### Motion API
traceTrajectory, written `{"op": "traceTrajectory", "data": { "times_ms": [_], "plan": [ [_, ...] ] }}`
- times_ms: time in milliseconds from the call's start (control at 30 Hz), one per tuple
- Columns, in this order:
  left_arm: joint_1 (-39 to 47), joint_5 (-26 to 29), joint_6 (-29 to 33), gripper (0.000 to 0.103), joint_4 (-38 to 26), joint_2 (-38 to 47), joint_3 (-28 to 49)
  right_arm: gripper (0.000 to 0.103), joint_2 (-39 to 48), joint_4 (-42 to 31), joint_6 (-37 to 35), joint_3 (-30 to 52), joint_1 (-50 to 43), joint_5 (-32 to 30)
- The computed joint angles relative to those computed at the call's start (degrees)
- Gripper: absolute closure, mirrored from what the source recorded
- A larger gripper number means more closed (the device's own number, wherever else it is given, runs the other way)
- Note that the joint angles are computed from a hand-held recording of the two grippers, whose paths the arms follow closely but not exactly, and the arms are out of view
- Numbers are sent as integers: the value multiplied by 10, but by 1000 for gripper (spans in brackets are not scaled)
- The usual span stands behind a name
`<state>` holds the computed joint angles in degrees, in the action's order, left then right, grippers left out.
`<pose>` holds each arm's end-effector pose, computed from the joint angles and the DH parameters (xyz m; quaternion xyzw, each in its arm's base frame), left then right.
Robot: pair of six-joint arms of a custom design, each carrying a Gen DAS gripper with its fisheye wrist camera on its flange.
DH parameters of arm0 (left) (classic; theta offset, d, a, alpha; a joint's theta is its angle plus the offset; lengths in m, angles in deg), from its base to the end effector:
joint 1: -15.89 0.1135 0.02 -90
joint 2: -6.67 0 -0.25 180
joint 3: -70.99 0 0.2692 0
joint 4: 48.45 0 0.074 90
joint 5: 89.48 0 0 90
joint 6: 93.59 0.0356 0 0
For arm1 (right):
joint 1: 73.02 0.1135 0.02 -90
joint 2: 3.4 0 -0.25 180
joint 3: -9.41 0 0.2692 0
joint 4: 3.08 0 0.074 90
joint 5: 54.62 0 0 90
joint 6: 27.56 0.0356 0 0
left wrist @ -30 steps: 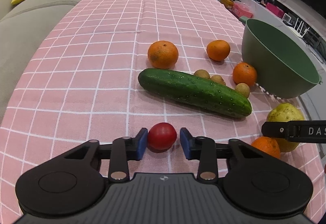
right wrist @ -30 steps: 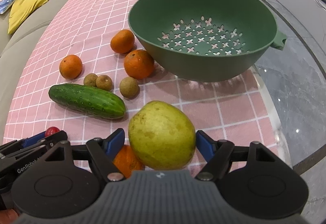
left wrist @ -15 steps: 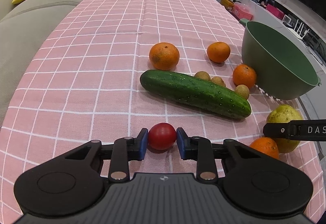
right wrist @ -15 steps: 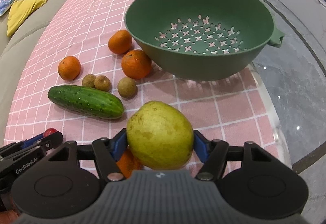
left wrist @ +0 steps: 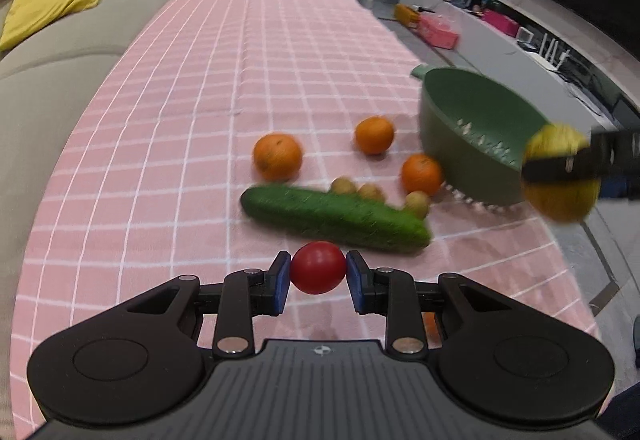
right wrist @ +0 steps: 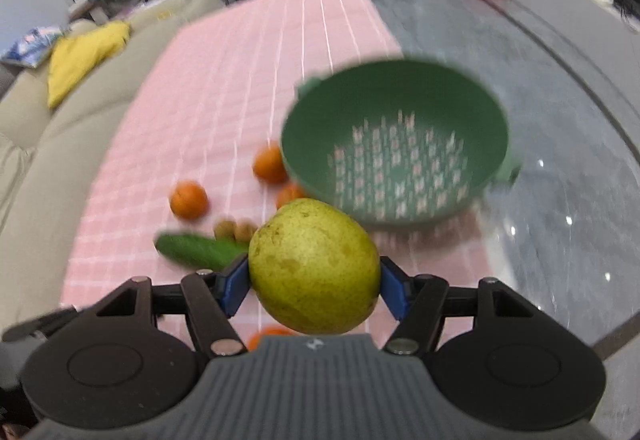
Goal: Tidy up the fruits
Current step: 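Carry the tomato and pear into the green colander and release both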
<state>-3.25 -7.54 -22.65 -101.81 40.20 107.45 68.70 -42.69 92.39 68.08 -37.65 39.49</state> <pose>0.1434 -0.0445 0.1811 -0.0231 0.9387 -0.0480 0.3407 0.2223 0.1547 0.2014 -0.0335 0.9473 0.1423 0.2850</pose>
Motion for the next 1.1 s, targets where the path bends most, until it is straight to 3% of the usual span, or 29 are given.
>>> {"op": "traceTrajectory", "data": {
  "times_ms": [133,300,533,700,1100],
  "plan": [
    [-34,-15,-3,69,45,87,58,39,7,-8,-42,47,-54,-18],
    [-74,-26,31,69,109,220,147,39,78,-13,-76,117,-126,-57],
    [-82,18,114,69,168,404,269,39,180,-6,-100,188,-189,-101],
    [-97,25,188,69,188,497,315,39,224,-7,-124,218,-203,-120],
    [-83,95,239,69,179,670,401,39,322,-38,-183,261,-206,-157]
  ]
}}
